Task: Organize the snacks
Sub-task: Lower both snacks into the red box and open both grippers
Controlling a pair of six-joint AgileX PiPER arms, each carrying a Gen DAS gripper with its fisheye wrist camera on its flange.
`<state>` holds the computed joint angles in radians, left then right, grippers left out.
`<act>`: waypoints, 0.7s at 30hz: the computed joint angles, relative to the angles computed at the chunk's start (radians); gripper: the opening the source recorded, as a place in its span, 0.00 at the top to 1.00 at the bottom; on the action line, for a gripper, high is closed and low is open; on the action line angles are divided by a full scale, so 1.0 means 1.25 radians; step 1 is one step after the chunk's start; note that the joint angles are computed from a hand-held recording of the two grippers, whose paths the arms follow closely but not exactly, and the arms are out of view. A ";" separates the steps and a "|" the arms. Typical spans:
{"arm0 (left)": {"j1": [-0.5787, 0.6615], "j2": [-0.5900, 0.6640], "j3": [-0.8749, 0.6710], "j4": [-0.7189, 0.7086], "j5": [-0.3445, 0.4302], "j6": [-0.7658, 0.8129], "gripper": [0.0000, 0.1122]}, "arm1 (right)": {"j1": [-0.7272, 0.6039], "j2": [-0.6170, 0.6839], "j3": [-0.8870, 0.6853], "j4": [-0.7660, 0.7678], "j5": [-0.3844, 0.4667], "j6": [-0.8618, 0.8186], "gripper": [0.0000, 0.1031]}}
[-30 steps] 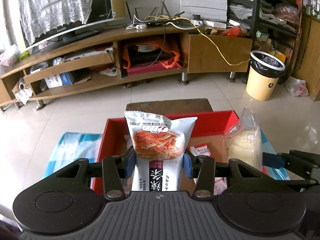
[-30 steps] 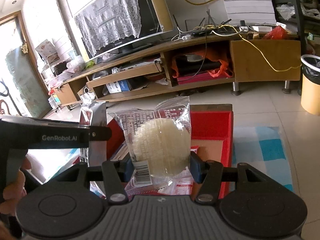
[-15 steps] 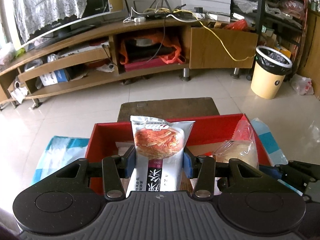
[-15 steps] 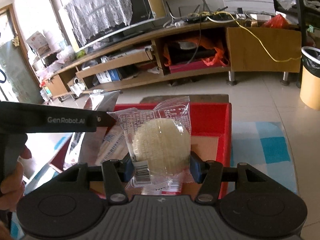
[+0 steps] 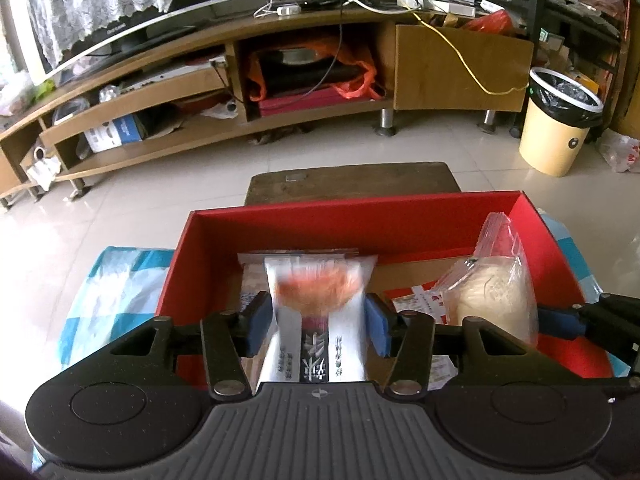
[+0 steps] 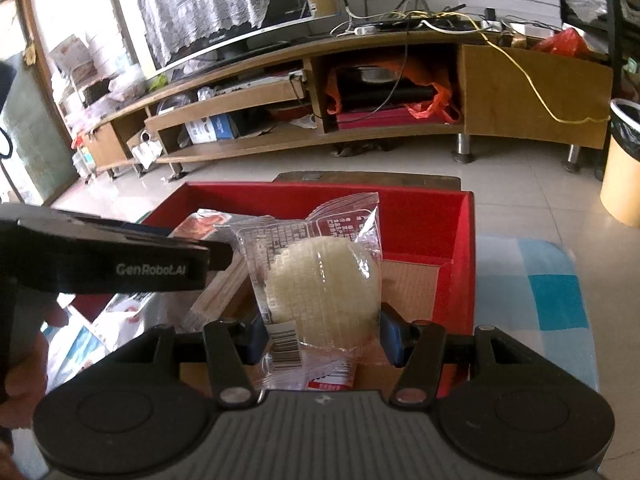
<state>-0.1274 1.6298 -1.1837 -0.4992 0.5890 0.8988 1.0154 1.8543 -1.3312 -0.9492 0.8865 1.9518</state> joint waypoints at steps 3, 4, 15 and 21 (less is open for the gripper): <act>0.005 -0.006 0.006 -0.008 -0.007 0.013 0.42 | 0.001 0.011 -0.015 0.009 0.012 -0.023 0.49; 0.005 -0.011 0.010 -0.009 -0.012 0.017 0.39 | 0.001 0.011 -0.015 0.007 0.011 -0.023 0.48; 0.020 -0.046 0.044 -0.025 -0.043 0.061 0.32 | 0.012 0.041 -0.051 -0.015 0.026 -0.055 0.46; 0.043 -0.062 0.050 -0.042 -0.033 0.084 0.31 | 0.025 0.027 -0.045 -0.016 0.047 -0.020 0.46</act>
<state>-0.0739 1.5522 -1.1218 -0.5519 0.5480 1.0042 1.0460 1.8886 -1.3869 -0.9690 0.9449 1.9269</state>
